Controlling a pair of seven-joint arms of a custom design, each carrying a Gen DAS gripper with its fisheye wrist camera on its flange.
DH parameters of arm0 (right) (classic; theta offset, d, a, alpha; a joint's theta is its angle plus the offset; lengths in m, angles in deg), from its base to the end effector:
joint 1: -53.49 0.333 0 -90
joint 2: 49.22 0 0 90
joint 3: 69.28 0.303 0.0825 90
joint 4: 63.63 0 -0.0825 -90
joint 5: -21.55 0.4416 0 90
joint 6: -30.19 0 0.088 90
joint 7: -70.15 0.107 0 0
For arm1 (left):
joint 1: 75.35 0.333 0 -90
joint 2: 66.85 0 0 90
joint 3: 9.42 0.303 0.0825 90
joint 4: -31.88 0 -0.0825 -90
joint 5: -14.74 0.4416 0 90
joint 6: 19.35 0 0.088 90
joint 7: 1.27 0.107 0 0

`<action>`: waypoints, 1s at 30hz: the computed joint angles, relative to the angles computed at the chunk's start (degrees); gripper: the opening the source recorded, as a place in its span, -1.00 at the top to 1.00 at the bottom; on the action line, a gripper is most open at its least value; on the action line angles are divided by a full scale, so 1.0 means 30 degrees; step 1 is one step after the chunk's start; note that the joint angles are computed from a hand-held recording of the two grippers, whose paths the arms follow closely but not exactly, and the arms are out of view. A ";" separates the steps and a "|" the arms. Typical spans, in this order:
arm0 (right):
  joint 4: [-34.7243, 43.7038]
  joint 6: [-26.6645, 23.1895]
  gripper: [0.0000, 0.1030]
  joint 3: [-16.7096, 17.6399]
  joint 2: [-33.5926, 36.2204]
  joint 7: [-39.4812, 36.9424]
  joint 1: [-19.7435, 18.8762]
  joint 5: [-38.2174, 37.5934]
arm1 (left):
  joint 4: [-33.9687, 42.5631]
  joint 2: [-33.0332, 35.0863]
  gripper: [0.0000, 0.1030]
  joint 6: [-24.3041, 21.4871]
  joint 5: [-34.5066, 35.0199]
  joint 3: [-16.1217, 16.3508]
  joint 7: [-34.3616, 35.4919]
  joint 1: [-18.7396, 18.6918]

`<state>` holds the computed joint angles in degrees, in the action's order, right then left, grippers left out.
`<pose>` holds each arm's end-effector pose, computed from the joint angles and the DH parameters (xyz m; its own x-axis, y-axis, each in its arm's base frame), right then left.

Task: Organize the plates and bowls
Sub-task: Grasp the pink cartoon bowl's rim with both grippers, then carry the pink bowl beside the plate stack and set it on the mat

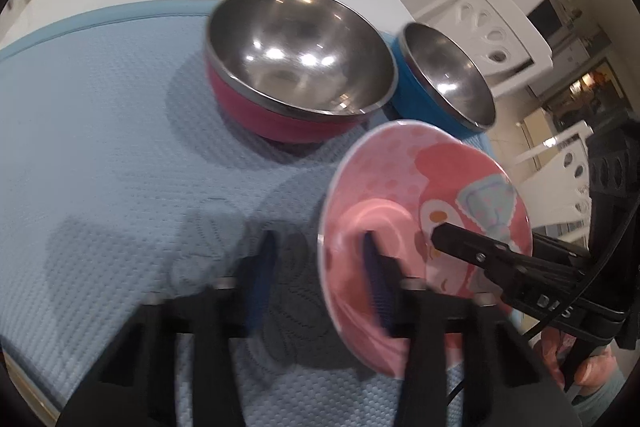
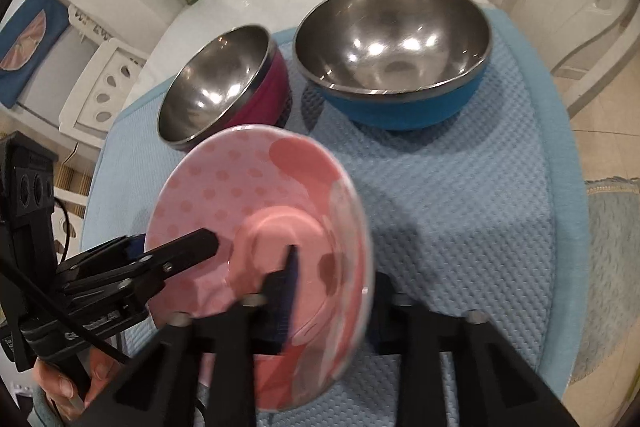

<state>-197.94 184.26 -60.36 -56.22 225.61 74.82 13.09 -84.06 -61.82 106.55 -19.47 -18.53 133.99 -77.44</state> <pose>0.4923 0.2930 0.3846 -0.3955 -0.8521 -0.3427 -0.8109 0.4992 -0.3055 0.6142 -0.1407 0.3782 -0.6156 -0.7056 0.3509 -0.7853 0.5123 -0.3475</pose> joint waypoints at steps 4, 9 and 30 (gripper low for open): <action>0.0349 -0.1141 0.70 0.0236 -0.0047 0.0611 -0.0004 -0.1062 | -0.0721 -0.0645 0.74 0.0554 0.0275 -0.0101 0.0683 -0.0219; -0.0220 -0.1193 0.70 0.0260 -0.0900 0.0494 0.0272 -0.0453 | -0.1060 -0.1419 0.74 -0.0094 -0.0429 0.0228 0.1278 -0.0177; 0.1486 -0.1263 0.66 0.1317 0.0274 -0.0188 0.3416 0.4453 | -0.6804 -0.7904 0.74 0.0389 0.0184 0.3021 0.2279 0.0232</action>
